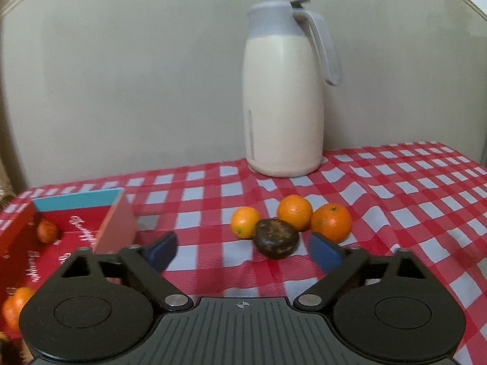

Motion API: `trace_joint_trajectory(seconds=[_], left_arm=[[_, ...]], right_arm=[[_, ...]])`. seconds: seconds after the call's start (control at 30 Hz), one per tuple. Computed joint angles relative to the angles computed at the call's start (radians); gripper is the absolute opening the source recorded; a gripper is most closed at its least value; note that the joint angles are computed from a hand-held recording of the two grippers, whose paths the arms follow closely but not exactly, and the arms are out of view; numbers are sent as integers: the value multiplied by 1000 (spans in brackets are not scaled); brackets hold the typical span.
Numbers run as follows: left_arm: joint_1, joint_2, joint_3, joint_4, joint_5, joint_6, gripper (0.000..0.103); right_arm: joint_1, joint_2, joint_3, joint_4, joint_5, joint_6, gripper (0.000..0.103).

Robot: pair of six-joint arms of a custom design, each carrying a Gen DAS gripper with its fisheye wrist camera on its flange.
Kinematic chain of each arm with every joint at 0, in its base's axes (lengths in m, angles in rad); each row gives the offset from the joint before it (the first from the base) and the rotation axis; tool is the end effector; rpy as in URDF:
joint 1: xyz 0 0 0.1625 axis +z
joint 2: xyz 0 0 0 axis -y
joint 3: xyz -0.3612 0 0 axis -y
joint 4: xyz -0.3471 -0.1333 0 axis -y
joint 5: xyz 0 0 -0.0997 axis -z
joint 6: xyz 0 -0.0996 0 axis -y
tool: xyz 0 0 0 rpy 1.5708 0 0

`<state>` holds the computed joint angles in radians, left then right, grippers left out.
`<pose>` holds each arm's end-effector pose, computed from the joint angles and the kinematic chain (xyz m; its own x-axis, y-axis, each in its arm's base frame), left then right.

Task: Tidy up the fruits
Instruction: 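Lower the left gripper onto the dark passion fruit and close it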

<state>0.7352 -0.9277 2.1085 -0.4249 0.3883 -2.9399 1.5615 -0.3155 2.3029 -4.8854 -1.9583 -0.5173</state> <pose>-0.0769 -0.3736 0.0321 -0.6363 -0.0753 -0.7678 0.6494 0.4850 -0.5857 0.0927 -0.3173 0.0317 -0.8028 0.2069 0.5592 -0.4542 0.3952 -0.7984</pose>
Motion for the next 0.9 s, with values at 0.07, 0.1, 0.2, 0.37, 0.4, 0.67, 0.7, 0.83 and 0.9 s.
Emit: trace_joint_trajectory(seconds=[0.07,0.1,0.2,0.37,0.4,0.67,0.7,0.83,0.9], left_arm=[[21,29,-42,26,13,-13,86],[31,43,-63,43,19,-22,85],[60,79,-118,88,38,-56,85],[87,124,-180,128,53,-73,82],[90,133,-192,142,53,-79,82],[120,156,-244,211,88,-134,62],[120,156,-244,209,88,-133,62],[123,149,-236,192,106,-115,48],[125,148,-236,191,113,-114,46]], right_arm=[[-6,-3,5,6,7,8,103],[-9,-5,7,9,12,11,103],[-15,-9,12,11,21,8,103],[-26,-13,23,4,40,14,103],[-28,-15,26,4,43,17,103],[-36,-20,38,12,64,34,103],[-37,-21,40,14,67,35,103],[-34,-23,42,18,70,37,103],[-36,-24,45,19,75,41,103]])
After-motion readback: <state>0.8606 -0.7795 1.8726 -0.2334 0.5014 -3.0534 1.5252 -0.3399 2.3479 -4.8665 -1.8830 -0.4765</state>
